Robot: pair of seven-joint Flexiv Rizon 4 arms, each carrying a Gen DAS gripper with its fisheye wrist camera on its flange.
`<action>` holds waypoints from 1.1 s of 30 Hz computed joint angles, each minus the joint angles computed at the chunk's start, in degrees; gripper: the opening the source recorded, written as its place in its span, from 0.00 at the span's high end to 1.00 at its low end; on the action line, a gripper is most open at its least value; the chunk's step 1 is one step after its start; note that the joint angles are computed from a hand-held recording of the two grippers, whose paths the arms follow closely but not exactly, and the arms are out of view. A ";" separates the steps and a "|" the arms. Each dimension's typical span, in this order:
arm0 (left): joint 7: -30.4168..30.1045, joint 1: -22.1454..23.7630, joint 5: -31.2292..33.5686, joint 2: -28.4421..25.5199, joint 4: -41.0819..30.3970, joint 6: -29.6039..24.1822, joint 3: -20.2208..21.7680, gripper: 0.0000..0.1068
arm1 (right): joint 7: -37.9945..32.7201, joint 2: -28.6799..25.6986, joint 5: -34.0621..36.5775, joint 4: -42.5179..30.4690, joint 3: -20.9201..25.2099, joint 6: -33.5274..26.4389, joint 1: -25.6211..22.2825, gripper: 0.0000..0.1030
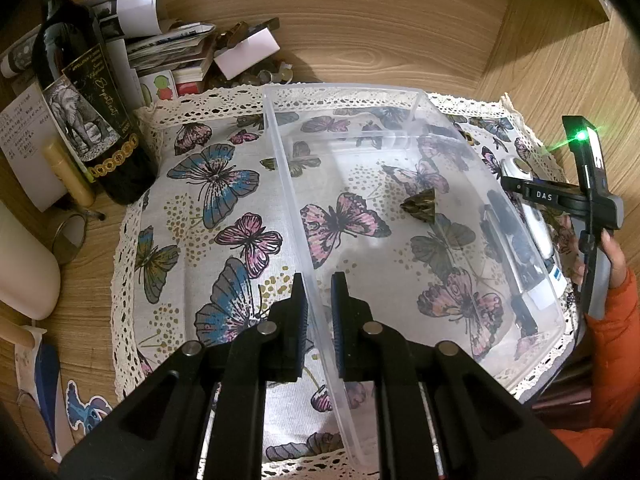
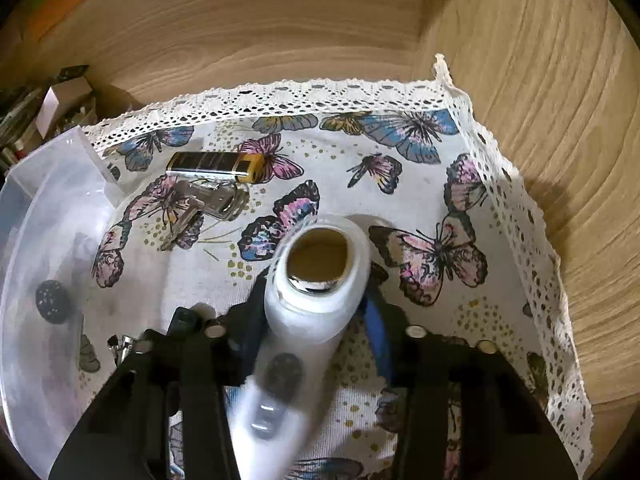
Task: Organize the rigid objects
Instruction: 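Grasp the white facial device by its handle with the right tool, then lift the white device into the clear box and release it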
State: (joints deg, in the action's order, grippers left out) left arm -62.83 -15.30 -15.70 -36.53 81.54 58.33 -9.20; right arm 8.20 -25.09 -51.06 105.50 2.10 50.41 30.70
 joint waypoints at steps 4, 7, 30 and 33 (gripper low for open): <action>-0.02 0.03 0.00 -0.01 -0.03 -0.06 -0.03 0.90 | 0.90 0.38 -2.13 -0.22 -0.29 -1.48 0.99 0.65; -0.02 0.03 0.01 -0.01 -0.03 -0.06 -0.04 0.90 | 2.56 1.37 -4.34 0.07 -0.21 -2.66 1.64 0.65; 0.17 0.15 -0.12 -0.11 -0.11 -0.06 -0.14 0.90 | 8.43 4.67 -27.59 -5.58 1.42 -4.13 2.30 0.65; 0.20 0.12 -0.07 -0.12 -0.12 -0.02 -0.10 0.90 | 7.19 3.38 -29.64 -7.89 1.15 -2.26 2.69 0.65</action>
State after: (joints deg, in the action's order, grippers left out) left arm -62.63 -15.18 -15.77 -36.64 81.42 58.31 -9.31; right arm 15.39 -21.71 -80.69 97.62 3.25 48.15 33.39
